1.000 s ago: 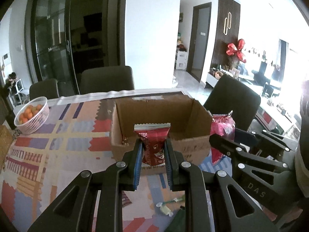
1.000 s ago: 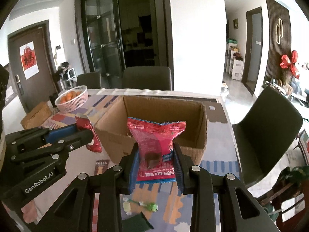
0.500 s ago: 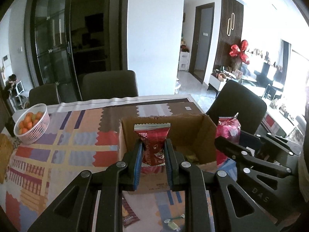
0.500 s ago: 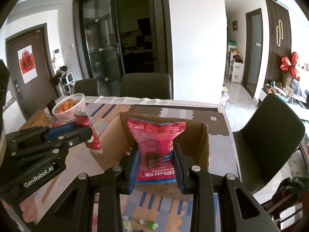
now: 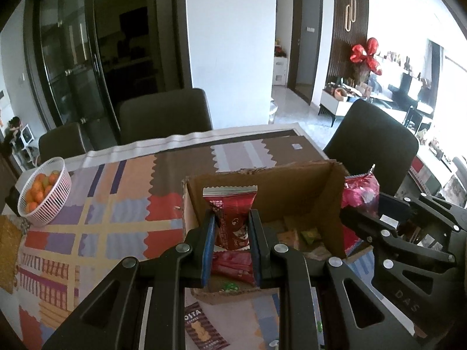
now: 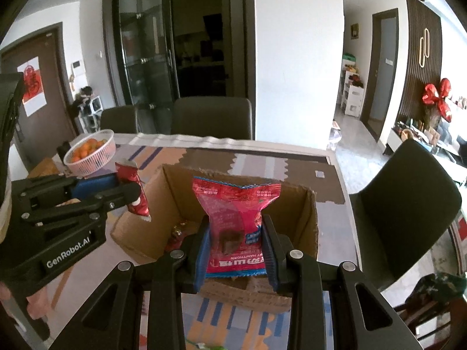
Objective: Organize snacks
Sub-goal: 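Lift both packets over the box and open both tools to release them, then move both tools back toward the remaining snacks on the table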
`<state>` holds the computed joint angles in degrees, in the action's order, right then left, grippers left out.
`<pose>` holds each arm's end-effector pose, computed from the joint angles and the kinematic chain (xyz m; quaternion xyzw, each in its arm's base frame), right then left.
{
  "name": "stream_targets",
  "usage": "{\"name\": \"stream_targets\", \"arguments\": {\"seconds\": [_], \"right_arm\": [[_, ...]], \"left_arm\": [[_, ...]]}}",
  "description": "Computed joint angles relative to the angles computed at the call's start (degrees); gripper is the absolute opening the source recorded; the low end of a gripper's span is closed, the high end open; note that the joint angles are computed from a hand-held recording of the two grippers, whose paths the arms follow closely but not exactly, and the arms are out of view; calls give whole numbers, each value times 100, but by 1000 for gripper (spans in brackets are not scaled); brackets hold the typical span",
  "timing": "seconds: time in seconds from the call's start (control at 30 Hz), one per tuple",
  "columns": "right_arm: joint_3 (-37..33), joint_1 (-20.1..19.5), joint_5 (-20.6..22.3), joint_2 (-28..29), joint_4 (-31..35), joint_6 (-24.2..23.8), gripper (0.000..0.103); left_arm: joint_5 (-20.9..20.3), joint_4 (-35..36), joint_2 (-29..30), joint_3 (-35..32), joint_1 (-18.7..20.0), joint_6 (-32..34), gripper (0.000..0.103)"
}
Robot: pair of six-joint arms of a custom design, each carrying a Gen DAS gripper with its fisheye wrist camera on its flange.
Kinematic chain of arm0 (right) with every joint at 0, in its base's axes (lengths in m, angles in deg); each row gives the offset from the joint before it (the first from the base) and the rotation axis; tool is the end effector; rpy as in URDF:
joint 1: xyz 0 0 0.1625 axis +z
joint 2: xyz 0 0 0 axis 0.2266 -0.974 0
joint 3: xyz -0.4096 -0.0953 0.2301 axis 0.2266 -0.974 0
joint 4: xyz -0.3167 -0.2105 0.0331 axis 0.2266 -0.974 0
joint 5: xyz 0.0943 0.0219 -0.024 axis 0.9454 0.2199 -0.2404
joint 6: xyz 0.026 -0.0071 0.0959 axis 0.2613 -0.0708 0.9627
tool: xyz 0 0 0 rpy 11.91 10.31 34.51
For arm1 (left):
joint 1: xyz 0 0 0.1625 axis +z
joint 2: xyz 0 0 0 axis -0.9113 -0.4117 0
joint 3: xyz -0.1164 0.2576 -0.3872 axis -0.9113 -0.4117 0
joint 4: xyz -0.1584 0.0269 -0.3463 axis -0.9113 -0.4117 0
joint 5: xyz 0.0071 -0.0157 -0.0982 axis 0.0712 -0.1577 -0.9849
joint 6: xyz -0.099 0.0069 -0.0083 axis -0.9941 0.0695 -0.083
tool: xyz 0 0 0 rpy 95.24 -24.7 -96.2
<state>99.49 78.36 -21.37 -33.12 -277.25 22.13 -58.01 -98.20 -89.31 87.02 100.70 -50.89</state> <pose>0.1229 -0.5355 0.2736 0.3315 -0.8570 0.3058 0.2493 -0.3604 -0.5212 0.0502 0.1485 0.8502 -0.3594 0.3548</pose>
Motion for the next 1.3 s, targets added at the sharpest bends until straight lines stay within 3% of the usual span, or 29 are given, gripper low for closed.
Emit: {"name": "stream_targets", "arguments": {"seconds": [0.2,0.27,0.3,0.33,0.4,0.5,0.77,1.17,1.3], "right_arm": [[-191,-12,-192,163,106,7,33],[-244,-14,-240,209,112,13,33],[-259,-12,-251,223,109,20,34],[-268,-20,-241,229,95,29,40],[-277,-47,-250,208,118,139,54],[-150,-87,-162,145,-62,140,55],[505,-232,230,-255,-674,-178,55],[1221,-561,763,-808,-678,-657,55],[1416,-736,928,-937,-649,-835,55]], "left_arm": [[-60,164,84,-161,159,39,23],[-25,219,105,-190,179,10,31],[5,212,106,-181,174,-10,41],[60,150,108,-139,147,-22,49],[119,71,101,-64,92,-6,51],[234,85,68,71,-37,-124,55],[251,-22,-16,505,-443,-464,56],[275,246,-6,971,-956,-1341,58],[100,316,33,1083,-1018,-1592,58]]}}
